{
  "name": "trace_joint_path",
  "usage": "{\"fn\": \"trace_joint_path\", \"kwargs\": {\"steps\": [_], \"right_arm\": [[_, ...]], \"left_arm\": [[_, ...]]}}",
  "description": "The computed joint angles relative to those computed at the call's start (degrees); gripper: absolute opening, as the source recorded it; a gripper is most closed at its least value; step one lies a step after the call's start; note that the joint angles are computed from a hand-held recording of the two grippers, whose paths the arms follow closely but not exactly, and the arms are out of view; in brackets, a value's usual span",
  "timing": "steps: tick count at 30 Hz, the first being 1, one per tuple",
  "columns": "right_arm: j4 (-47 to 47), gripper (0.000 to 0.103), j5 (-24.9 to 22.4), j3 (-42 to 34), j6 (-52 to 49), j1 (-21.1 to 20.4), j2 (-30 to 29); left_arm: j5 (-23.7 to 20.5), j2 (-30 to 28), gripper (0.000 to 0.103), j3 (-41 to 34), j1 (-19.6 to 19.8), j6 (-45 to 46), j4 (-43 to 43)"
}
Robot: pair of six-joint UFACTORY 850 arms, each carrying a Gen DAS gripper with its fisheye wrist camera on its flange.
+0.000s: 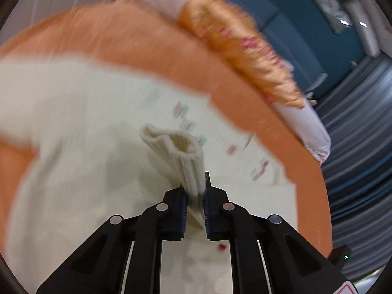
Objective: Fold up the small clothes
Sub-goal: 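Lay the sleeve across the cardigan body and open the right tool while the left tool grasps the other cuff, then fold the held sleeve across the cardigan body with the left tool and release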
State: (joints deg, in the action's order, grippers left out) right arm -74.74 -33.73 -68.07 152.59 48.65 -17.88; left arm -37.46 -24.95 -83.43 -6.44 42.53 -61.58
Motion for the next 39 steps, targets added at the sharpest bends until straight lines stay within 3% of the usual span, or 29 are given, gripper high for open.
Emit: {"fn": "trace_joint_path", "kwargs": {"steps": [4,7,11,14,15,17,19,22,25,28,31,33,37,39], "right_arm": [[-6.57,0.052,2.5,-0.87,9.74,-1.94,-0.97],[-9.6,0.051,1.88,-3.08,10.31,-1.76,-2.64],[-3.84,0.05,0.84,-5.71,0.97,-1.14,-4.96],[-6.51,0.048,1.33,-4.45,4.79,-1.3,-4.38],[-7.63,0.046,1.67,-4.0,6.42,-1.53,-4.05],[-10.04,0.025,2.07,-3.07,9.74,-2.1,-3.4],[-11.38,0.012,1.51,-2.13,12.03,-2.4,-2.77],[-15.29,0.01,-3.23,-0.32,16.53,-1.01,-1.48],[-9.75,0.009,-8.46,-1.19,8.78,0.6,-1.59],[-0.73,0.009,-1.55,-1.46,2.63,-1.55,-3.12],[3.67,0.011,-2.48,-2.82,-2.8,-1.38,-2.3],[6.05,0.011,-5.41,-3.98,-5.51,0.02,-2.08],[9.13,0.011,-16.83,-8.18,-12.91,3.31,-3.19],[10.04,0.011,-16.85,-10.81,-18.9,2.42,-4.46]], "left_arm": [[1.64,-0.49,0.008,-5.79,-0.38,9.0,-5.32],[4.73,-1.88,0.008,-7.76,-0.94,13.62,-6.21],[6.13,-7.28,0.008,-7.52,-0.72,2.45,5.34],[6.86,-8.21,0.008,-4.22,-0.15,0.12,6.91],[7.49,-7.8,0.009,-2.57,0.15,3.26,3.41],[7.62,-7.07,0.01,-0.25,0.95,9.48,-4.31],[7.04,-7.22,0.01,-0.01,1.24,10.79,-6.69],[4.69,-7.73,0.013,-0.59,1.57,13.4,-7.87],[5.68,-7.4,0.013,-0.92,0.14,13.79,-5.99],[7.08,-7.56,0.017,-0.65,-0.28,13.03,-5.28],[7.6,-7.29,0.017,0.37,-0.12,15.93,-7.84],[8.47,-6.88,0.017,1.16,-0.3,17.61,-9.25],[8.36,-6.43,0.018,2.19,0.01,19.58,-11.69],[6.68,-6.38,0.018,2.59,0.75,20.16,-13.94]]}}
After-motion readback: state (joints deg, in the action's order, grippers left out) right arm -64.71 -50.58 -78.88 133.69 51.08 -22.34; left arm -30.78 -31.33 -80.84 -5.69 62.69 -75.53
